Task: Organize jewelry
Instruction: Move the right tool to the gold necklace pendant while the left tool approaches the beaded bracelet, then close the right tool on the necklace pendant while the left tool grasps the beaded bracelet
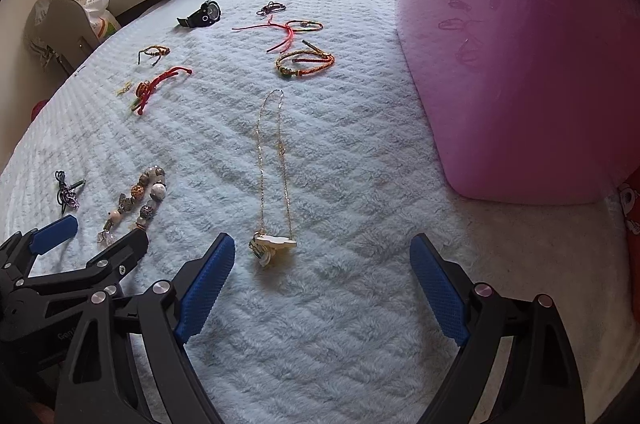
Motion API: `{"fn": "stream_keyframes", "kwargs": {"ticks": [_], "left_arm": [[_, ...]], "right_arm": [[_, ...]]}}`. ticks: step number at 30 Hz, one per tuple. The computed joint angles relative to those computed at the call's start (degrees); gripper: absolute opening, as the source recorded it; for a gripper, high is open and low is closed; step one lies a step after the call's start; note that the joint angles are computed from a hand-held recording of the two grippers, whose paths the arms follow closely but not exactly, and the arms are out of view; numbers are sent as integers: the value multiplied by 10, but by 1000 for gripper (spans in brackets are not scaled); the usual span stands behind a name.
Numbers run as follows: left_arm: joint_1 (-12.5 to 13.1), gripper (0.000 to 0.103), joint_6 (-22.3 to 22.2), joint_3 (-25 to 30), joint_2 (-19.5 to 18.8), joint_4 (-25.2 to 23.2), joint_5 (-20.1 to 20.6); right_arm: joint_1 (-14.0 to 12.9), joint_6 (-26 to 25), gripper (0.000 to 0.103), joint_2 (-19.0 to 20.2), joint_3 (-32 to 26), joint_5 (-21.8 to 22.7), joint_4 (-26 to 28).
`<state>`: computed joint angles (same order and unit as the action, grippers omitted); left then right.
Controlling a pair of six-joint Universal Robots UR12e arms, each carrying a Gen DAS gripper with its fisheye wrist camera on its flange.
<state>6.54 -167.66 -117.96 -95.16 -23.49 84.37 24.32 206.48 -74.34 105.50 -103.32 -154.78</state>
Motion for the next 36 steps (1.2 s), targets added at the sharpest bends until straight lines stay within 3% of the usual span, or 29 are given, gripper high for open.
{"fn": "stream_keyframes", "kwargs": {"ticks": [8, 15, 22, 30, 36], "left_arm": [[-3, 97, 0, -11, -7, 46, 10], [-10, 97, 2, -14, -11, 61, 26], [-11, 95, 9, -13, -13, 67, 26], [-14, 78, 44, -19, -13, 84, 11], [-27, 45, 102, -35, -7, 119, 13]], "right_arm": [[5, -12, 85, 6, 4, -19, -19], [8, -38, 71, 11, 3, -24, -26], [8, -42, 67, 12, 3, -22, -28], [7, -49, 65, 12, 4, -16, -29], [9, -55, 63, 13, 0, -21, -22]]}}
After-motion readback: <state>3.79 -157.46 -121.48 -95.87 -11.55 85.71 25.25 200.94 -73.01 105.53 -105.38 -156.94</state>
